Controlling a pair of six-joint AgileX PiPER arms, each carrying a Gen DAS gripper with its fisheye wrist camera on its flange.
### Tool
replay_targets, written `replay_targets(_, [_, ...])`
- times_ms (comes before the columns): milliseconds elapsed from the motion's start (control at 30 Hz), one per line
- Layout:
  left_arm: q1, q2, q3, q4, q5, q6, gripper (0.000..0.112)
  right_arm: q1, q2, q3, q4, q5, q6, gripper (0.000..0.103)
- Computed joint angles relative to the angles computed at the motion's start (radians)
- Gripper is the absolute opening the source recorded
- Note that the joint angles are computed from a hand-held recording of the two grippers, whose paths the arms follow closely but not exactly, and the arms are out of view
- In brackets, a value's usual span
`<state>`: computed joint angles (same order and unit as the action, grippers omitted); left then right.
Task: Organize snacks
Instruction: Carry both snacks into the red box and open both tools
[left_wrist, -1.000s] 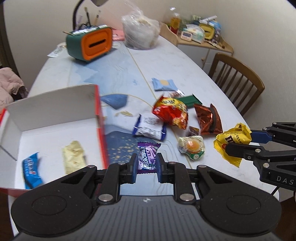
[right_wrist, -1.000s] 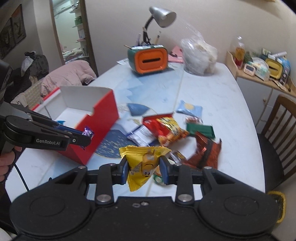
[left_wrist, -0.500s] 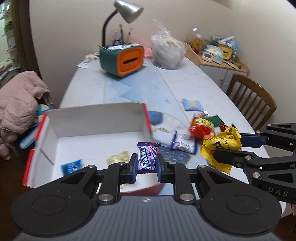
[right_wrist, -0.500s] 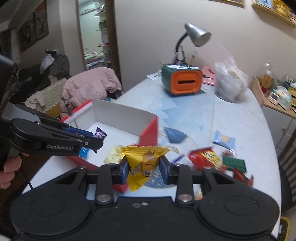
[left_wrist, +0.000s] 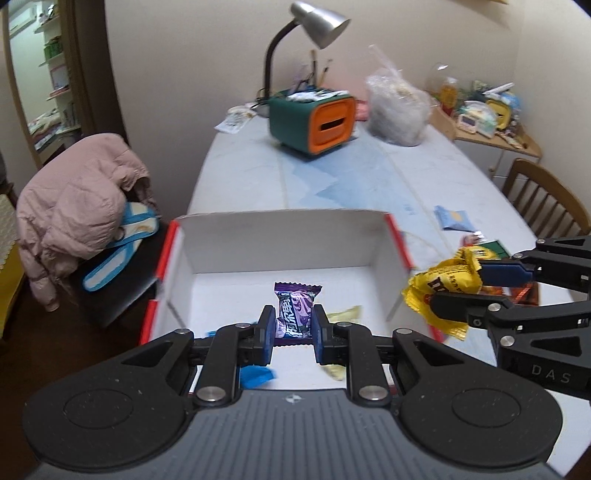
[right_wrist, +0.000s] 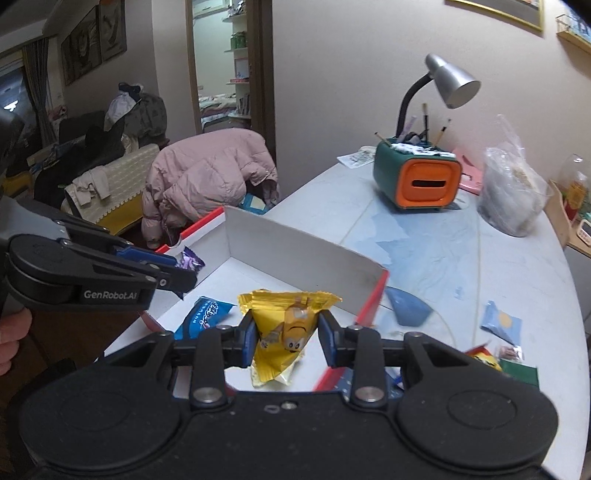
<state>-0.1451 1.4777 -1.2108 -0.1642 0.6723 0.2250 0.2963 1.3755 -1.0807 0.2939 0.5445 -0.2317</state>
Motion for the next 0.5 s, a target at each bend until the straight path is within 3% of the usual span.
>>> replay_targets(267, [0.1, 0.133, -0.088, -0.019, 0.028, 0.051, 0.02, 0.066, 0.152, -0.1, -0.059, -0.003, 0.076, 0.032])
replay_targets(500, [0.114, 0.251, -0.166, 0.028, 0.053, 0.051, 0.02, 0.107, 0.279, -0.186, -0.103, 0.023, 0.128, 0.033])
